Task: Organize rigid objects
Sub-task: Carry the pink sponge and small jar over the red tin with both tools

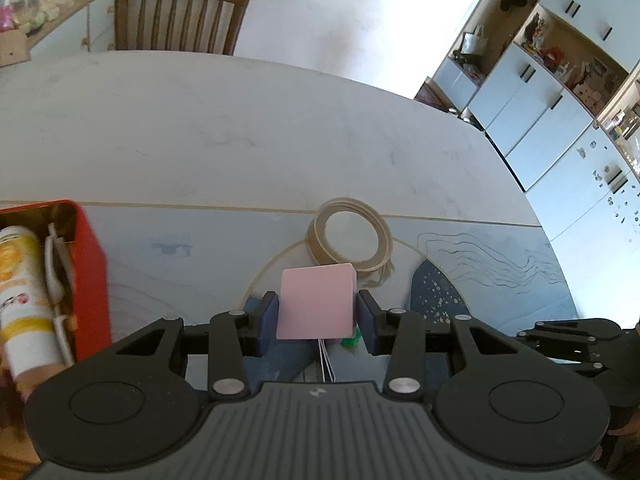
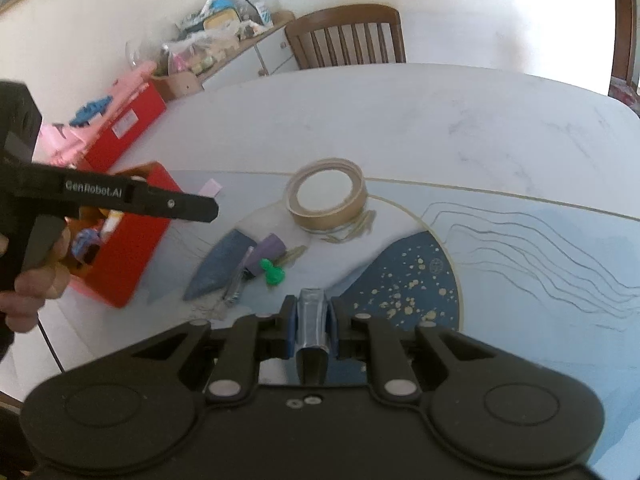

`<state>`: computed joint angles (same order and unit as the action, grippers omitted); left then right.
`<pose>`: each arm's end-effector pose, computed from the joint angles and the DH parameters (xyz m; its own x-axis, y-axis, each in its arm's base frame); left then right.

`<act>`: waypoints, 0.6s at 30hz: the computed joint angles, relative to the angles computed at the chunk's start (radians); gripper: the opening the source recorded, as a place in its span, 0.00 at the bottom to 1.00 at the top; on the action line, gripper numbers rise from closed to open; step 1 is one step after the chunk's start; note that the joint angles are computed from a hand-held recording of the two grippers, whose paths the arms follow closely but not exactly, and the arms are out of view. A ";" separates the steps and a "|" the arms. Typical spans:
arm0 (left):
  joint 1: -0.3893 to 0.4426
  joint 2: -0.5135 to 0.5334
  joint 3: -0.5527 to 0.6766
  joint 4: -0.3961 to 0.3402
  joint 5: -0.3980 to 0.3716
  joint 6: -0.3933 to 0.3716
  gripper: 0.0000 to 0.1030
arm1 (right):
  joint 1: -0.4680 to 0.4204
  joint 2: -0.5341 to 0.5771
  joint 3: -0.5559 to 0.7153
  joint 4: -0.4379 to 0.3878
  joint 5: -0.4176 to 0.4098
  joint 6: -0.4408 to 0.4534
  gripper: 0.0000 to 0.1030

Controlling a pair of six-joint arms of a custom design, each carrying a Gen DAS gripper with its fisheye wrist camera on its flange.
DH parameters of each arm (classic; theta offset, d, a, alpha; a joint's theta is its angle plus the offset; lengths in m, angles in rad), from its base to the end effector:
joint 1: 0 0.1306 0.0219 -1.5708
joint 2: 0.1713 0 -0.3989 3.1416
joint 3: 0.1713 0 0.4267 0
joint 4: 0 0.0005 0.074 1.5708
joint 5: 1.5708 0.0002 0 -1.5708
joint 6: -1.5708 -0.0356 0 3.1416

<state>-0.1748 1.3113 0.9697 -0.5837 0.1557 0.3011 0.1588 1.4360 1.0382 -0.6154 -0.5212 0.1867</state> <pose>0.4464 -0.0849 0.2977 -0.8294 -0.1510 -0.5378 0.0185 0.9548 -0.2967 0.4763 0.0937 0.2748 -0.7496 -0.2831 -0.5984 -0.5459 0.7756 0.3169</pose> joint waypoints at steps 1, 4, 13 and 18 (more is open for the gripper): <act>-0.002 -0.013 -0.005 -0.006 -0.008 0.001 0.40 | 0.001 -0.010 -0.003 -0.001 -0.002 -0.005 0.15; -0.009 -0.060 -0.027 -0.021 -0.040 -0.006 0.40 | 0.005 -0.041 -0.016 -0.003 -0.007 -0.018 0.15; -0.006 -0.180 -0.085 -0.066 -0.097 -0.016 0.40 | 0.055 -0.127 -0.049 0.001 0.008 -0.045 0.15; 0.031 -0.253 -0.120 -0.090 -0.091 -0.039 0.40 | 0.107 -0.159 -0.060 0.026 0.011 -0.082 0.15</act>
<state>-0.1437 1.0579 0.8496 -0.6738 0.0645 0.2621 0.2660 1.2772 0.9782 -0.5897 -0.5097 0.1050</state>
